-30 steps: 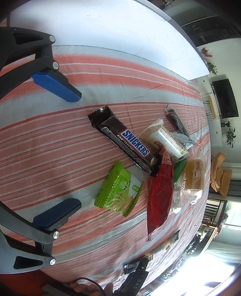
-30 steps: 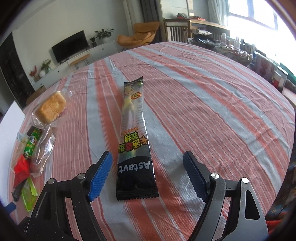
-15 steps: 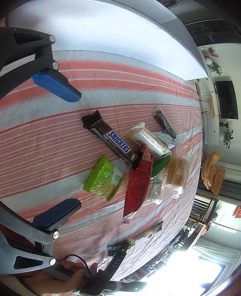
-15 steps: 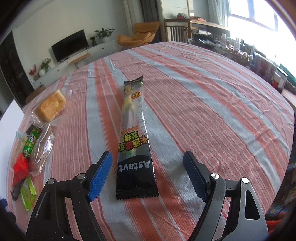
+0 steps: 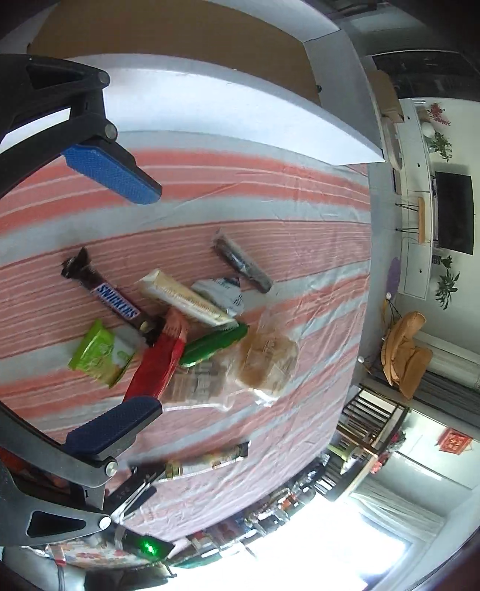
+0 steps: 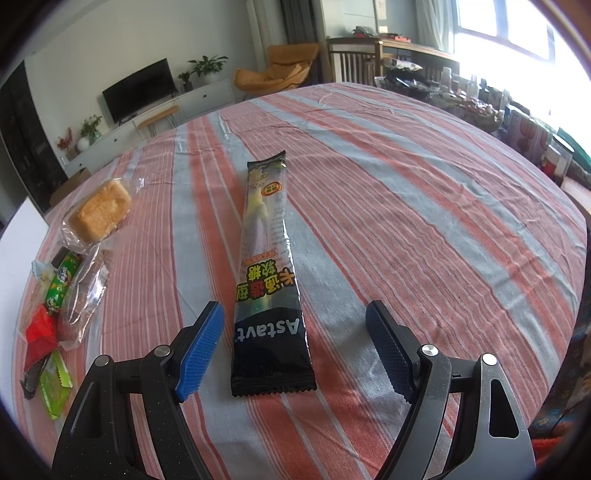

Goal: Organize snacks
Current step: 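Grasp the cream stick snack with the left gripper while the right gripper holds the Astavt snack, then carry both stick snacks into the cardboard box and release them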

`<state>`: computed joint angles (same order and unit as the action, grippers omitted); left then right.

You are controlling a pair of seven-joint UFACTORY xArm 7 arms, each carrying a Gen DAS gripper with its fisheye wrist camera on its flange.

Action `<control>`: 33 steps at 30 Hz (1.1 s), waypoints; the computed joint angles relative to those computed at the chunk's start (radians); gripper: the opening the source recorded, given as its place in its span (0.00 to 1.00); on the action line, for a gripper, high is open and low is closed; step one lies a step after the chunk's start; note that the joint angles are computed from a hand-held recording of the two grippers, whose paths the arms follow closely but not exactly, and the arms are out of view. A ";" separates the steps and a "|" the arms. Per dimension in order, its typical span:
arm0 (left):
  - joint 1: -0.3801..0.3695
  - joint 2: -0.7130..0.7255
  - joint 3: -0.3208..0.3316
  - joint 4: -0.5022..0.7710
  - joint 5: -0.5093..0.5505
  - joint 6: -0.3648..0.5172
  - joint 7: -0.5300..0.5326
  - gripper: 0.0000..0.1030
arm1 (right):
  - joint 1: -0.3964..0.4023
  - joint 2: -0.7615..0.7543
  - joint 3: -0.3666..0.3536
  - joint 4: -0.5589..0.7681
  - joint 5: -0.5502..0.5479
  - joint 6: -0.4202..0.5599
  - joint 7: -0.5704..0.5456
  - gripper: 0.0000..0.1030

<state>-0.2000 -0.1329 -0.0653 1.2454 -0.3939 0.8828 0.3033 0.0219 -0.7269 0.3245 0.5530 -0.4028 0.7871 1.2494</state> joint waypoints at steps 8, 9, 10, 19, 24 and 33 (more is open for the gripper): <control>-0.034 0.237 -0.056 0.146 0.242 0.027 -0.026 0.77 | 0.001 -0.006 -0.003 -0.005 0.002 -0.004 0.002 0.79; -0.036 0.250 -0.058 0.143 0.241 0.011 -0.025 0.71 | 0.001 -0.008 -0.003 -0.006 0.003 -0.007 0.004 0.79; -0.036 0.260 -0.059 0.143 0.243 0.003 -0.021 0.48 | 0.002 -0.012 -0.005 -0.011 0.004 -0.012 0.005 0.79; 0.026 0.138 -0.037 0.034 -0.057 0.018 0.116 0.15 | 0.052 -0.252 -0.318 -0.188 0.243 -0.209 -0.084 0.80; 0.036 0.055 -0.001 -0.002 -0.199 0.032 0.163 0.15 | 0.122 0.073 -0.386 0.131 0.296 -0.016 -0.358 0.78; 0.056 -0.072 0.085 -0.012 -0.303 0.116 0.254 0.15 | 0.050 0.339 -0.193 0.325 0.138 0.186 -0.388 0.21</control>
